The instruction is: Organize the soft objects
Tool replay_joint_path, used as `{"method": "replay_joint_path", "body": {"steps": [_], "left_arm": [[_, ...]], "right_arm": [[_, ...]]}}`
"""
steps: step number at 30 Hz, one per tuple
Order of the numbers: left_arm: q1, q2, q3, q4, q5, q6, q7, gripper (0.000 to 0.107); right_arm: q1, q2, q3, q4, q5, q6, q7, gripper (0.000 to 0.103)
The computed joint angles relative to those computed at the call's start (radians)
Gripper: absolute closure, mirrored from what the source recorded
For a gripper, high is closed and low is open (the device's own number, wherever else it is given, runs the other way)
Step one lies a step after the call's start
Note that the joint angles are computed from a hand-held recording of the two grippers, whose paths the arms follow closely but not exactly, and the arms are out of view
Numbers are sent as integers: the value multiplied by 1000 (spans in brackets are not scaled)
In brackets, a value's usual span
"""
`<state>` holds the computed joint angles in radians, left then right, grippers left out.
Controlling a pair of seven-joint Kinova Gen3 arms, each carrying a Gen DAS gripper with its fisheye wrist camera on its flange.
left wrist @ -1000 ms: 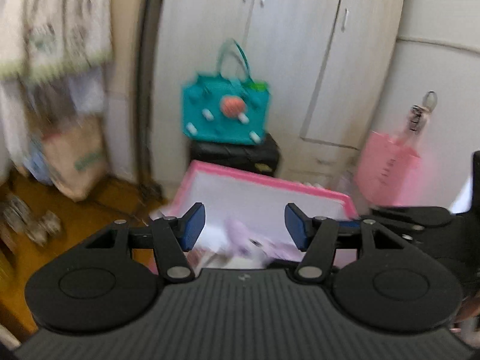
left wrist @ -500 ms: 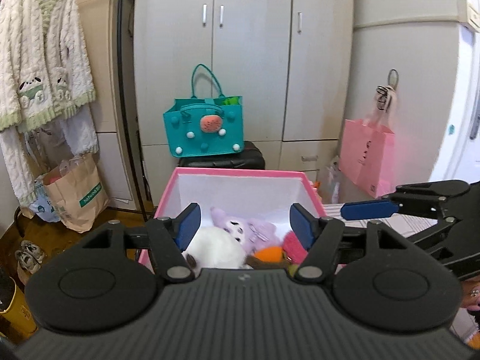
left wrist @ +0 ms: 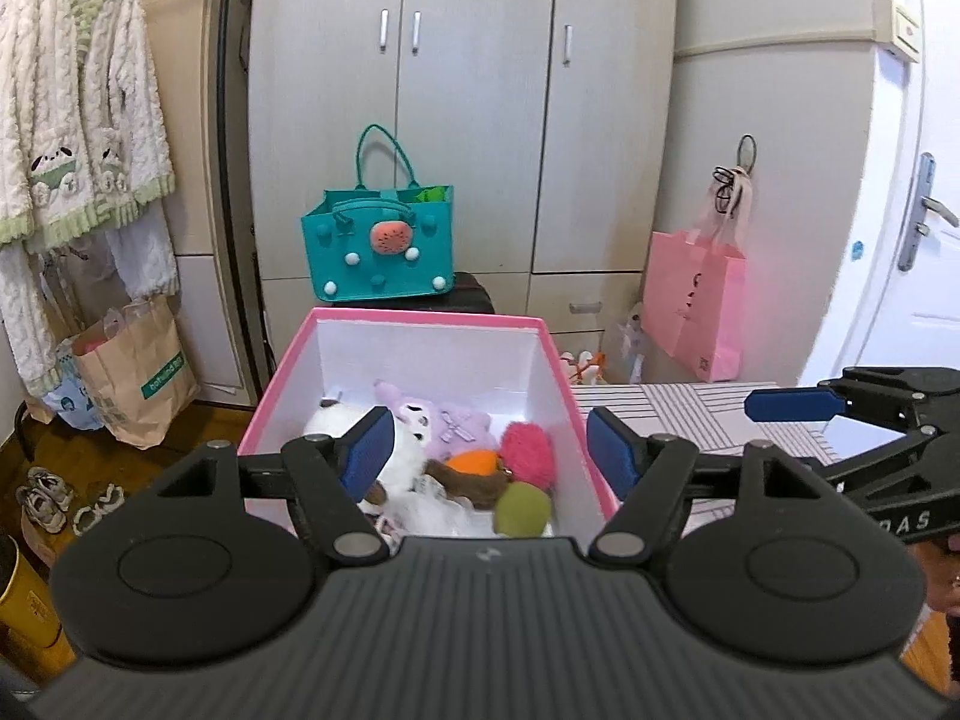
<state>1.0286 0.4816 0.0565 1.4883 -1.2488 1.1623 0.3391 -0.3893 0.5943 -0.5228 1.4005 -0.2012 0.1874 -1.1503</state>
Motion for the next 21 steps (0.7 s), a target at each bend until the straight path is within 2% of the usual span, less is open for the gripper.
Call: {"method": "replay_joint_path", "body": {"steps": [2, 6, 8, 11, 13, 15, 16, 18, 21], "left_arm": [[17, 10, 1, -14, -2, 22, 2, 33], [47, 29, -2, -32, -14, 58, -1, 14], [61, 51, -5, -65, 0, 102, -19, 11], [79, 61, -10, -84, 10, 127, -34, 5], [79, 63, -3, -109, 42, 139, -66, 4], [80, 79, -2, -159, 87, 174, -125, 4], [85, 90, -5, -184, 105, 194, -151, 4], [100, 110, -16, -225, 137, 230, -178, 4], [119, 124, -31, -260, 177, 255, -185, 4]], "right_arm": [[-3, -19, 21, 25, -2, -8, -14, 8], [-44, -40, 97, -6, 8, 121, -46, 6], [-73, -56, 146, -10, -6, 160, -89, 6], [-143, -96, 249, 22, 1, 162, -199, 6], [-137, -114, 255, 39, -5, 177, -231, 6], [-152, -135, 295, 50, -41, 203, -259, 6], [-159, -148, 308, 68, -49, 195, -287, 6], [-227, -186, 386, 130, -17, 130, -362, 6], [-360, -229, 524, 225, 105, 30, -479, 6]]}}
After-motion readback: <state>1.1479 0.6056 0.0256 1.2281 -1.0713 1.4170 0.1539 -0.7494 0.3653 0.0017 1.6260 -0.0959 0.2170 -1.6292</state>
